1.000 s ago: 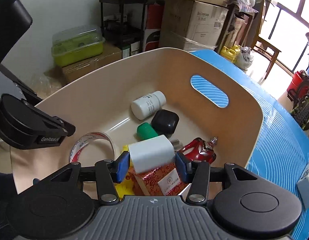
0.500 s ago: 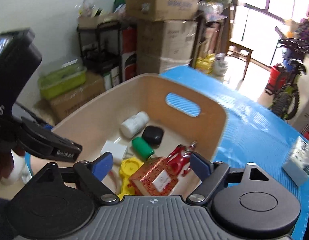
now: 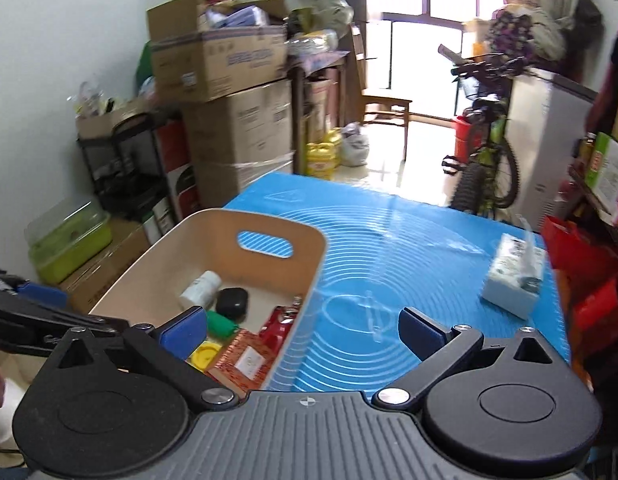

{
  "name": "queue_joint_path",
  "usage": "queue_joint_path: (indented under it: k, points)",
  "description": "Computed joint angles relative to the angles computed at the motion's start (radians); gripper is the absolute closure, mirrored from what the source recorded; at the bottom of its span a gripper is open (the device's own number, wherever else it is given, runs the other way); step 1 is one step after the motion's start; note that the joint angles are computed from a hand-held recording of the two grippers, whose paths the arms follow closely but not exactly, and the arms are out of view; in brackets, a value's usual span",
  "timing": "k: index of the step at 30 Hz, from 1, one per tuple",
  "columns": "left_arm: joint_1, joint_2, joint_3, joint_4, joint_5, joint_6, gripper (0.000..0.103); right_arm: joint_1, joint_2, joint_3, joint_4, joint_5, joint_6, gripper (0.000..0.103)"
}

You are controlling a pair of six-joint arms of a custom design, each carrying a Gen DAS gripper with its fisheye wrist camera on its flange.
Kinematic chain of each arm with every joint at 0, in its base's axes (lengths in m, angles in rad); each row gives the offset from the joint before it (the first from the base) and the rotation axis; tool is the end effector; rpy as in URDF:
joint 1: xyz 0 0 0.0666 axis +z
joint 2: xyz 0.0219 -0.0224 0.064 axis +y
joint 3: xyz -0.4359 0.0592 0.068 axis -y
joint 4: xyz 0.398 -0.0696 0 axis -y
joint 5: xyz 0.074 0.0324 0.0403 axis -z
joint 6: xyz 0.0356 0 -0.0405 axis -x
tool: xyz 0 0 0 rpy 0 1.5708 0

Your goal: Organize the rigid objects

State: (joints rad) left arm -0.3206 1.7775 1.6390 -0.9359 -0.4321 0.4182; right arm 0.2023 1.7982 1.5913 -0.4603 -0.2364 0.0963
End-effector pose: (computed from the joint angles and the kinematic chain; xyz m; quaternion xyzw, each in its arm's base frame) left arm 0.5954 -0.1824 0.3947 -0.0988 0.9431 0.1072 0.2988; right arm 0.6461 0.1406 0.3908 -0.1838 0.8758 0.1289 0.4273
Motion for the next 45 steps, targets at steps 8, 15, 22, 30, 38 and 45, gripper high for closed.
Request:
queue_joint_path:
  k: [8,15,22,30,38,45]
  points:
    - [-0.091,-0.074,-0.074,0.059,-0.089,0.021,0.027,-0.053,-0.112,-0.128,0.06,0.037,-0.037,0.002]
    - [-0.154,-0.125,-0.137,0.089,-0.123,0.051,0.027,-0.09,-0.212,-0.273,0.117,0.064,-0.02,0.002]
    - [-0.209,-0.159,-0.199,0.142,-0.138,0.04,0.027,-0.121,-0.306,-0.397,0.157,0.071,-0.014,0.002]
    - [-0.261,-0.197,-0.271,0.178,-0.163,0.09,0.027,-0.141,-0.394,-0.507,0.174,0.055,-0.033,0.002]
    - [-0.288,-0.216,-0.327,0.198,-0.195,0.1,0.027,-0.141,-0.449,-0.582,0.197,0.059,-0.036,0.002]
    - [-0.323,-0.222,-0.388,0.239,-0.225,0.13,0.027,-0.147,-0.478,-0.65,0.232,0.07,-0.057,0.002]
